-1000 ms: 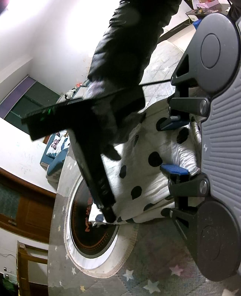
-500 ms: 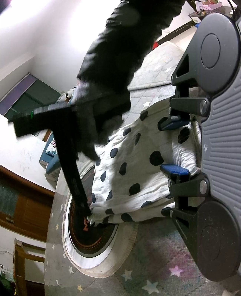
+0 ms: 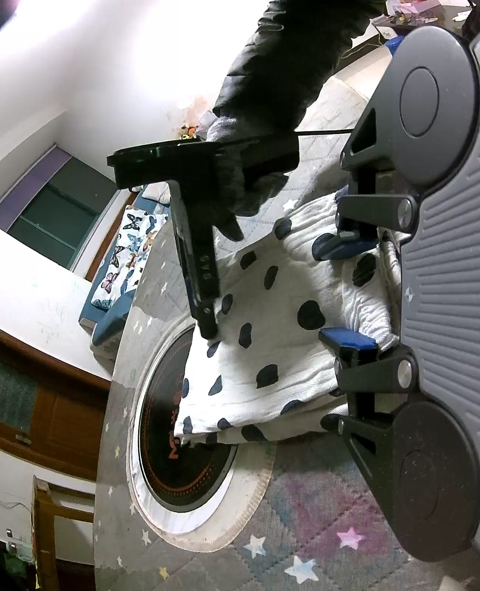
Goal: Fold clothes
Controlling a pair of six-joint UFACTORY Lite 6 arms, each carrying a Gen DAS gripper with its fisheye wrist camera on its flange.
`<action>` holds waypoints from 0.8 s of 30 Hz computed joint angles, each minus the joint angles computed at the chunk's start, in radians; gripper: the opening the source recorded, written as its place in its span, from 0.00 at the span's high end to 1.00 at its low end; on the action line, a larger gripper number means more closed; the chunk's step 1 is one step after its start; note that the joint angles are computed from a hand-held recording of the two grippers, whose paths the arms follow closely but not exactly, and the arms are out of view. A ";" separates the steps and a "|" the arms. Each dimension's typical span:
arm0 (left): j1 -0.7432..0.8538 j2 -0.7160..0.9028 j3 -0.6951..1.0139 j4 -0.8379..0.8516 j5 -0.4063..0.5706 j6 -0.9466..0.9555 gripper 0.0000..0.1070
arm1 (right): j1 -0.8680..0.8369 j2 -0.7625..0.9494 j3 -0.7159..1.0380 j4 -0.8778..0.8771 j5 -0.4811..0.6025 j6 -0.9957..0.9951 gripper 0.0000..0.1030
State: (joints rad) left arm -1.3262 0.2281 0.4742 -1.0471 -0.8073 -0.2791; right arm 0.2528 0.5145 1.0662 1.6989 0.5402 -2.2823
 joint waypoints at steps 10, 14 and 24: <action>-0.138 -0.095 0.000 -0.311 -0.027 0.232 0.55 | -0.069 0.078 0.091 -0.006 -0.007 0.044 0.58; -0.236 -0.150 -0.016 -0.513 -0.082 0.332 0.51 | -0.114 0.099 0.123 -0.112 0.045 0.159 0.58; -0.295 -0.096 -0.036 -0.585 -0.032 0.253 0.50 | -0.146 0.028 0.028 -0.086 0.061 0.127 0.83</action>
State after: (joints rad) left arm -1.6217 0.1322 0.4383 -1.6316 -0.8388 -0.0260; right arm 0.1064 0.5420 1.0945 1.6131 0.6015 -2.1556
